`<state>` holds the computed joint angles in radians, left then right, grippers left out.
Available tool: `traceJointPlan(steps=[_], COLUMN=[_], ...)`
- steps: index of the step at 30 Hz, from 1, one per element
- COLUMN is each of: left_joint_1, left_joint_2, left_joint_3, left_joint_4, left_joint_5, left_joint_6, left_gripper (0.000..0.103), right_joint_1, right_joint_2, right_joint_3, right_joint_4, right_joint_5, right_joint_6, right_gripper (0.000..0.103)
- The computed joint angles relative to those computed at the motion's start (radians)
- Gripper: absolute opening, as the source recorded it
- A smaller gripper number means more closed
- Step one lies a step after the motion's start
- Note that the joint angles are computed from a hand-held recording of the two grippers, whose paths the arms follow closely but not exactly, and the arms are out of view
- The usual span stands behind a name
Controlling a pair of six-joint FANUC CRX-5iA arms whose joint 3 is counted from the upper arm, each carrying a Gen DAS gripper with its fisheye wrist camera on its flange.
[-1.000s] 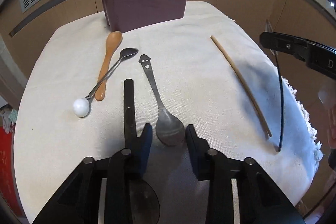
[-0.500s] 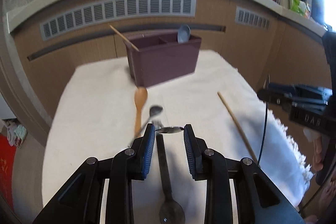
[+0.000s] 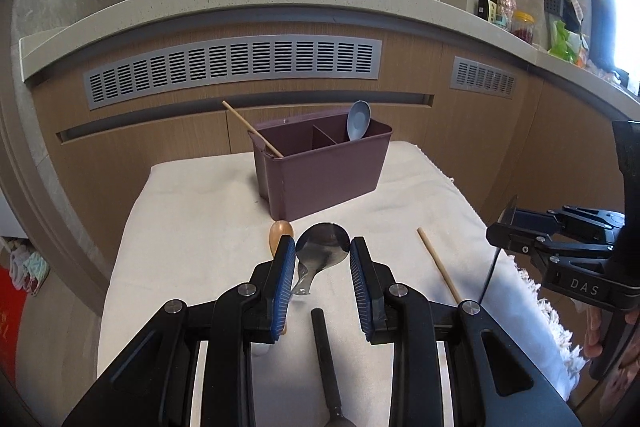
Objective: Organize utensils
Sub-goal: 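Lift both held spoons and carry them toward the maroon caddy, then lower both spoons into the caddy and open both grippers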
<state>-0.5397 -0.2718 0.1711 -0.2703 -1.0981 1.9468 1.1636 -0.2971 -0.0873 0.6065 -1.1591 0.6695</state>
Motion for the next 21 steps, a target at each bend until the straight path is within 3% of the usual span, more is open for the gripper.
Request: traceJointPlan(steps=[16, 21], left_joint_1=[0.034, 0.073], left_joint_2=[-0.021, 0.001], left_joint_3=[0.010, 0.061], left_joint_4=[0.045, 0.104], left_joint_5=[0.050, 0.092], left_joint_6=[-0.033, -0.099], left_gripper=[0.029, 0.029], right_joint_1=[0.022, 0.000], right_joint_2=[0.024, 0.047], right_joint_3=[0.042, 0.084], right_joint_4=[0.063, 0.096], right_joint_5=[0.021, 0.048], right_joint_6=[0.041, 0.074], right_gripper=[0.031, 0.031])
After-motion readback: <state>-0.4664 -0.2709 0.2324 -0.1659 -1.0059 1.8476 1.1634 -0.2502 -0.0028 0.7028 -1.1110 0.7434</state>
